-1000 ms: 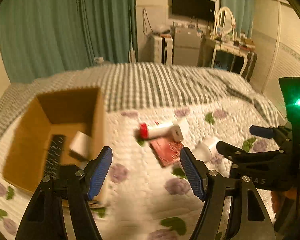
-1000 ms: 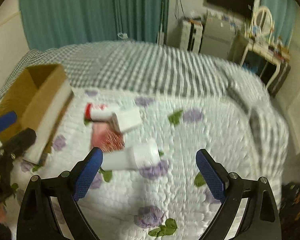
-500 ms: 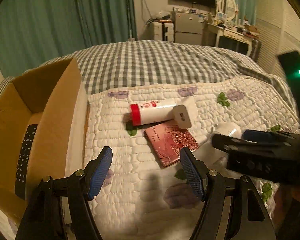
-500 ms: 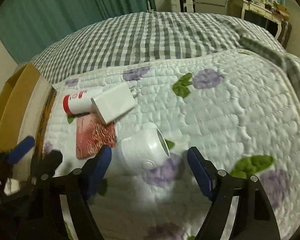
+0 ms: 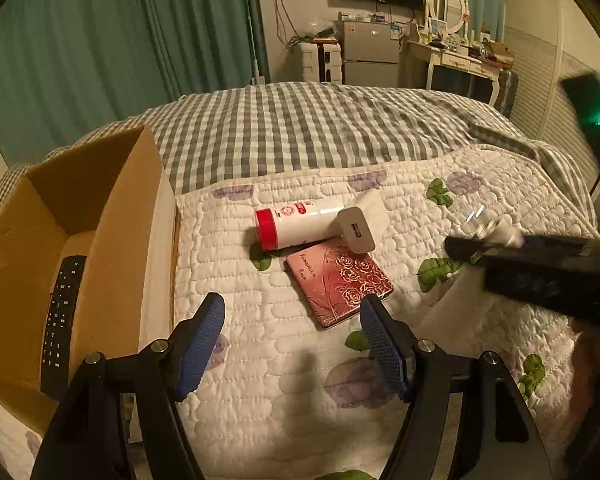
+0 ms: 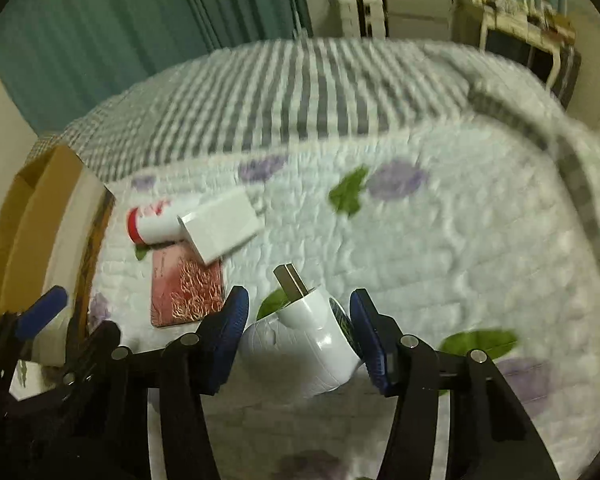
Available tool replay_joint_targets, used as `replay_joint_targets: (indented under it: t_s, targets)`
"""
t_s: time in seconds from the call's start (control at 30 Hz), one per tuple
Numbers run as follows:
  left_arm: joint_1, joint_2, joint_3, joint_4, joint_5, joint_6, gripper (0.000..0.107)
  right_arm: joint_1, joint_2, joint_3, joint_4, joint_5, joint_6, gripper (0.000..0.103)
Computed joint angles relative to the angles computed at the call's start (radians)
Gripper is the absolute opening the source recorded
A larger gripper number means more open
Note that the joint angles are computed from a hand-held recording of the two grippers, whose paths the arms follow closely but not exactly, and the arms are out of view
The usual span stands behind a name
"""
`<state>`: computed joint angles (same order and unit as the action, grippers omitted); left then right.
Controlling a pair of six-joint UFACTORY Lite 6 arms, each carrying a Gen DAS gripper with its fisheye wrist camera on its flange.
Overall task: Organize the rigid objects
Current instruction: 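Grasp the white cylindrical device with the right tool while the left grasps the white cube charger, then carry the device and cube charger into the box and open both tools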
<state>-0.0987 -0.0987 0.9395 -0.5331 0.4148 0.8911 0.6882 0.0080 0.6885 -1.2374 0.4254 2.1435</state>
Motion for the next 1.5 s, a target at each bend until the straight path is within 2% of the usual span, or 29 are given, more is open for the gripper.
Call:
replay_joint_targets:
  t_s: [0.17, 0.33, 0.53, 0.67, 0.73, 0.8, 0.83, 0.87, 0.9, 0.93, 1.1, 1.3, 1.37, 1.5]
  targets:
    - [-0.030, 0.041, 0.034, 0.011, -0.010, -0.034, 0.073, 0.011, -0.067, 0.065, 0.201, 0.141, -0.398, 0.053]
    - [-0.098, 0.139, 0.102, 0.053, -0.055, -0.096, 0.073, -0.056, -0.053, 0.085, 0.243, 0.102, -0.568, 0.052]
    - [-0.171, 0.281, 0.199, 0.003, -0.118, -0.040, 0.073, -0.133, 0.005, 0.051, 0.118, 0.024, -0.503, 0.052]
    - [-0.210, 0.387, 0.271, 0.012, -0.168, -0.048, 0.071, -0.164, 0.019, 0.021, -0.009, -0.017, -0.387, 0.052]
    - [-0.239, 0.395, 0.267, -0.074, -0.206, 0.056, 0.070, -0.176, 0.009, 0.001, -0.059, -0.039, -0.333, 0.052]
    - [-0.268, 0.388, 0.251, -0.078, -0.219, 0.084, 0.055, -0.183, 0.000, -0.013, -0.080, -0.046, -0.308, 0.052]
    - [-0.283, 0.383, 0.239, -0.022, -0.236, 0.042, 0.034, -0.183, -0.004, -0.019, -0.087, -0.045, -0.299, 0.052]
    - [-0.291, 0.386, 0.238, -0.004, -0.217, 0.041, 0.027, -0.184, -0.010, -0.026, -0.093, -0.046, -0.290, 0.052]
    - [-0.290, 0.395, 0.247, -0.028, -0.163, 0.070, 0.025, -0.182, -0.018, -0.033, -0.093, -0.043, -0.285, 0.052]
    - [-0.291, 0.395, 0.245, -0.016, -0.150, 0.057, 0.024, -0.178, -0.026, -0.039, -0.090, -0.036, -0.281, 0.052]
    - [-0.289, 0.352, 0.192, -0.015, -0.135, 0.042, 0.023, -0.137, -0.081, -0.072, -0.039, 0.013, -0.299, 0.052]
    - [-0.248, 0.146, 0.083, -0.041, -0.089, 0.080, 0.023, -0.082, -0.184, -0.122, 0.079, 0.075, -0.366, 0.052]
    - [-0.230, 0.061, 0.056, -0.030, -0.055, 0.075, 0.023, -0.035, -0.226, -0.112, 0.161, 0.139, -0.429, 0.052]
    - [-0.160, -0.070, 0.100, -0.021, 0.095, 0.070, 0.023, 0.102, -0.299, -0.030, 0.297, 0.331, -0.536, 0.052]
